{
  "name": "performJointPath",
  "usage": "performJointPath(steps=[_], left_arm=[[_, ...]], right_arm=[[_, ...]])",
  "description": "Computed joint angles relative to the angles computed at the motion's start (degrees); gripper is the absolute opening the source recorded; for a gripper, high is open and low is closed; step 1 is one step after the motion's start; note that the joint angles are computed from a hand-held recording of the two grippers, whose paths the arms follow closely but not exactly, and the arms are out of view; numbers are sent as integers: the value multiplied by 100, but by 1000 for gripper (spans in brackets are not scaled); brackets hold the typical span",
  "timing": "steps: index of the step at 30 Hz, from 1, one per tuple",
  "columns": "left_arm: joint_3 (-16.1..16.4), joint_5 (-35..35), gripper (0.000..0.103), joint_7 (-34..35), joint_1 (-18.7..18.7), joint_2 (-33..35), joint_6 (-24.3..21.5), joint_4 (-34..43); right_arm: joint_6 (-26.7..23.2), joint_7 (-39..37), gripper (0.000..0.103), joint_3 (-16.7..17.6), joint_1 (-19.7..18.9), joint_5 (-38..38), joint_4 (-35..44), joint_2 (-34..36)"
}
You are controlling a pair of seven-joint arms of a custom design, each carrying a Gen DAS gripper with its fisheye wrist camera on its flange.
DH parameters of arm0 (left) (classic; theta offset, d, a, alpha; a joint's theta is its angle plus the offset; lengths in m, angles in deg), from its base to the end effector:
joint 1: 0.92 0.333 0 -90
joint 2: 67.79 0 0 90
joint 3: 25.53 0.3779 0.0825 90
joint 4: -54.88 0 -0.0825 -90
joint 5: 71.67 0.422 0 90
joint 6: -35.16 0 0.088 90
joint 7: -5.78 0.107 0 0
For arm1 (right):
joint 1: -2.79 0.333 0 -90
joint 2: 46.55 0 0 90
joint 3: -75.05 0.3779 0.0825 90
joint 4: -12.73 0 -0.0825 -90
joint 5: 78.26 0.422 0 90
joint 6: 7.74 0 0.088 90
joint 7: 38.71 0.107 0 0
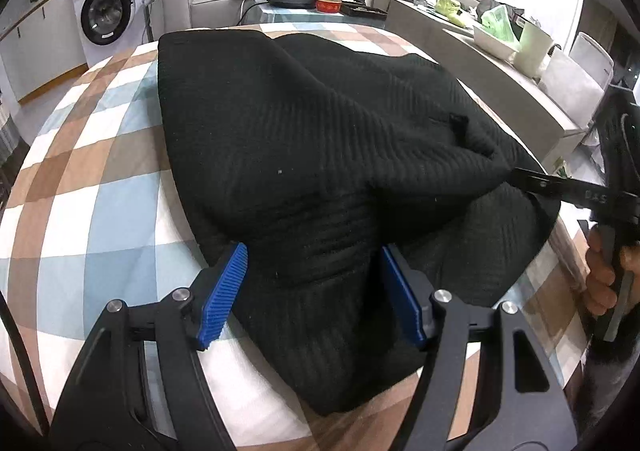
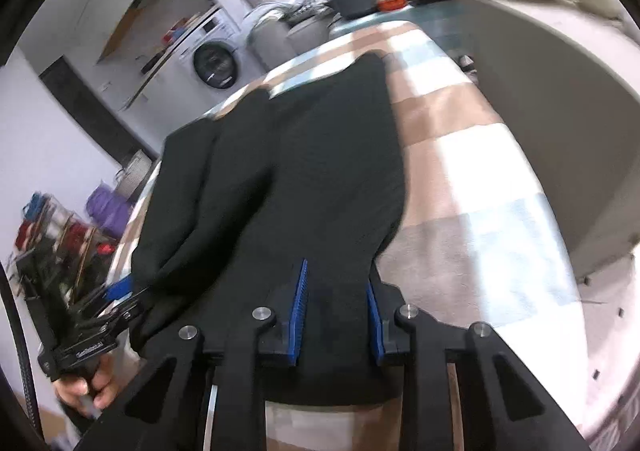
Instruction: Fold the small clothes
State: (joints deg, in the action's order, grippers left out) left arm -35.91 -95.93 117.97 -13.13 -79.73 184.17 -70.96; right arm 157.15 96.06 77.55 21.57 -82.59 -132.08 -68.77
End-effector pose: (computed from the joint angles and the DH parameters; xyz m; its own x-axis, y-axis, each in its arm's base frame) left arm 0.5132 -0.2123 0.5840 -0.5059 -0.8541 0.1207 -0.7187 0.3399 -0.6066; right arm 0.4362 0.1765 0.5359 -0.1825 -0.8916 -0.4144 -0.7468 0.3998 -0.5314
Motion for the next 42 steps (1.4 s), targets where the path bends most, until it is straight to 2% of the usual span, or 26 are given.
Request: performJointPath(steps=[2,4,6,8,10,12,15,17,22,25,27,28,29,32,33,35,36,39,42], left_arm=[[79,-141,65,162,-27,-62,-115,-41],[167,-332,65,340,-41,-147,-259,-105],[220,-425,65,442,-11,-236,-466,-154],[272,-531,65,536,27,-347,-623,-249],[339,-676,65,656,57,-450,-694,-343],[418,-847,65,714,101,-474,-849,-329],[465,-1040,65,779,176,-412,-1033,-229],[403,-978,65,733,241,-371,-997,-194],[262,-792,65,589,278,-301,-843,-147],[231,-698,65,592,257,-325,-725,-197],[250,-720,58,643,233,-368,-643,-262],[257,-721,48,673,228,-400,-579,-307],[281,-757,40,730,212,-431,-536,-345],[386,-984,26,932,156,-520,-476,-437],[426,-1072,25,1003,142,-536,-477,-450],[474,-1200,22,1109,137,-563,-495,-471],[480,-1239,22,1139,142,-582,-491,-487],[501,-1347,21,1185,155,-640,-495,-517],[631,-1635,21,1333,123,-712,-691,-507]], right_arm=[[-2,-53,27,48,16,-65,90,106],[241,-446,27,-287,457,371,91,221],[305,-683,27,-344,619,539,158,327],[301,-1180,27,-536,954,945,249,429],[-28,-1111,27,-231,701,657,432,495],[-614,-931,28,47,388,299,622,456],[-1489,-145,28,531,-249,-651,728,163],[-1700,222,29,594,-379,-944,682,-39],[-1286,456,32,521,-273,-1035,686,-108],[-510,281,43,251,40,-621,668,65],[-289,285,43,252,60,-500,912,411],[-257,266,43,254,65,-472,1024,553],[-276,207,43,229,107,-389,1149,689],[-416,-243,42,57,311,152,1528,1165],[-489,-329,39,37,337,357,1643,1316],[-687,-193,14,121,232,371,1803,1492],[-676,-131,10,162,183,305,1800,1502],[-136,41,6,308,75,-88,1557,1207],[325,-302,6,167,375,255,1288,784]])
